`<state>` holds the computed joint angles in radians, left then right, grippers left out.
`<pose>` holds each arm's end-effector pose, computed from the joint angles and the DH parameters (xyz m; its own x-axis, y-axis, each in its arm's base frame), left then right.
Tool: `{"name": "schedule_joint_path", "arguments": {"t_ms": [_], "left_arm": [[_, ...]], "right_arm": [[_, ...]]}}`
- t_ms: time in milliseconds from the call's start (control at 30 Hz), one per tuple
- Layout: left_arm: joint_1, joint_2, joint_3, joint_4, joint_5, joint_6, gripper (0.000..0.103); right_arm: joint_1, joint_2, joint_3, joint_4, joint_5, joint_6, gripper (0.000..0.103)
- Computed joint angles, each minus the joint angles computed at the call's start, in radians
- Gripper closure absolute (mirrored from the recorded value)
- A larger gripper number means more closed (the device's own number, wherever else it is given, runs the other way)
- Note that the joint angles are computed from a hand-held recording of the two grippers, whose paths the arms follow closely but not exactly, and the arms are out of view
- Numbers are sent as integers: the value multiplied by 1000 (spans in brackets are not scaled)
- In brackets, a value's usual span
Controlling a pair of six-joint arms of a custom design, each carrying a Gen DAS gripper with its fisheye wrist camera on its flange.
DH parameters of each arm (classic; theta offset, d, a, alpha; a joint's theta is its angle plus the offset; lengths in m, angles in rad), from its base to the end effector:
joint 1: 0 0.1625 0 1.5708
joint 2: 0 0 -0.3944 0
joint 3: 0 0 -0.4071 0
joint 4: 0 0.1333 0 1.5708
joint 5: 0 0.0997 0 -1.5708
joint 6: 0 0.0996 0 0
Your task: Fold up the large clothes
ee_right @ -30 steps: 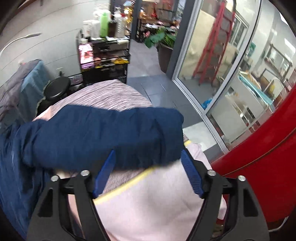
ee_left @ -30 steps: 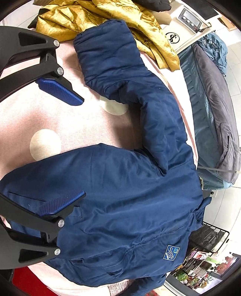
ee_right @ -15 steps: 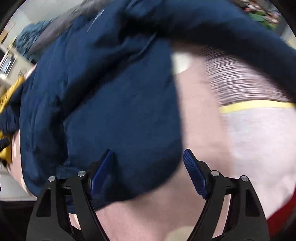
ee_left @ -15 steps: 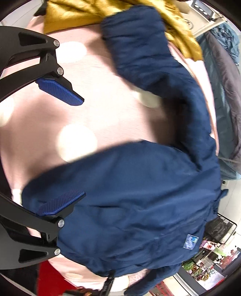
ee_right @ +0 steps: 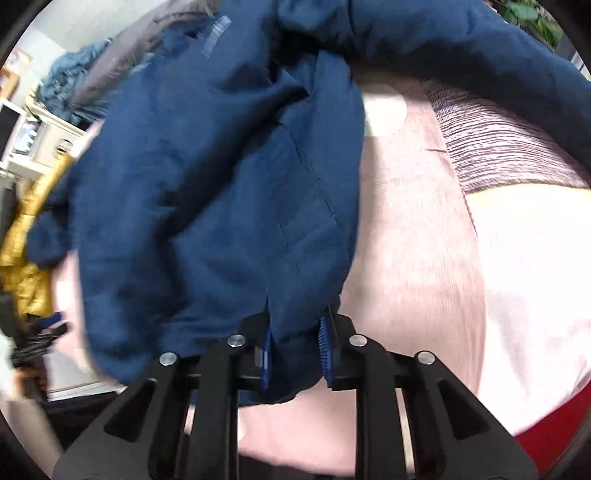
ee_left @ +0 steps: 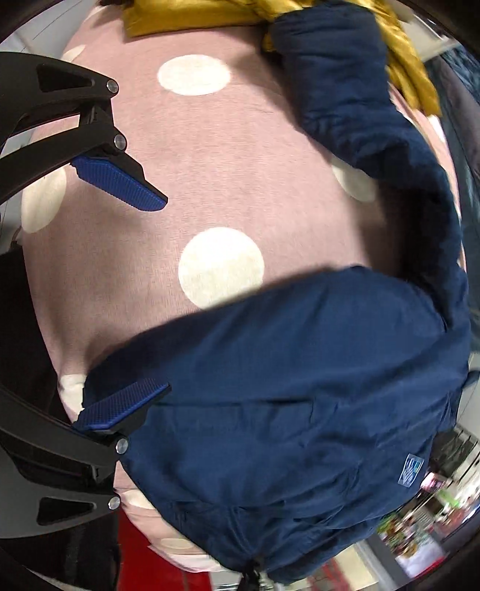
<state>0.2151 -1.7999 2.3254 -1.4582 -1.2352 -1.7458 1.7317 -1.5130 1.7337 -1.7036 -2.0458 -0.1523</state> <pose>-0.2446 -0.2235 0.2074 -0.7710 -0.3367 -0.5405 -0.1464 0.9197 -0.3642 0.1686 -0.4909 0.3701 -0.8371 -0.3292 0.4370 -0.2899 0.9443 0.1559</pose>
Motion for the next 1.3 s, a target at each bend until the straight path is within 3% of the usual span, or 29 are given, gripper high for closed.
{"name": "schedule_joint_path", "arguments": {"t_ms": [133,233,333,367,433,467,600,767,900,1000,1067,1133,1200,1300], "left_arm": [[-10,-10,-17,24,4,30,13],[-9,-29,-2,31,-7,29,13],[-2,-49,14,27,-8,21,13],[-4,-58,20,23,-6,13,13],[-20,-87,35,14,-1,-15,13],[-32,-99,43,12,-5,-30,13],[-62,-130,73,-8,-41,-54,13],[-51,-96,98,-124,-76,61,13],[-10,-51,142,-297,-71,162,13],[59,54,153,-432,-66,255,13],[100,130,133,-478,-57,307,23],[125,167,101,-490,-34,349,38],[142,148,86,-490,-24,375,70],[128,54,30,-404,-8,379,80]], "right_arm": [[27,-40,-90,190,41,93,84],[-16,-71,-88,275,59,151,81],[-26,-107,-2,202,-63,136,62],[-40,-118,21,171,-106,119,51],[-64,-143,52,136,-115,132,47],[-86,-163,65,116,-84,124,47],[-129,-203,85,64,-62,56,43],[-110,-176,123,-41,-99,-62,42],[-115,-133,151,-134,-99,-191,40],[-119,-99,164,-184,-71,-256,40],[-115,-65,158,-178,-57,-262,40],[-106,-38,140,-140,-38,-230,60],[-93,-16,112,-88,-6,-178,80],[-89,-25,36,49,136,-65,88]]}}
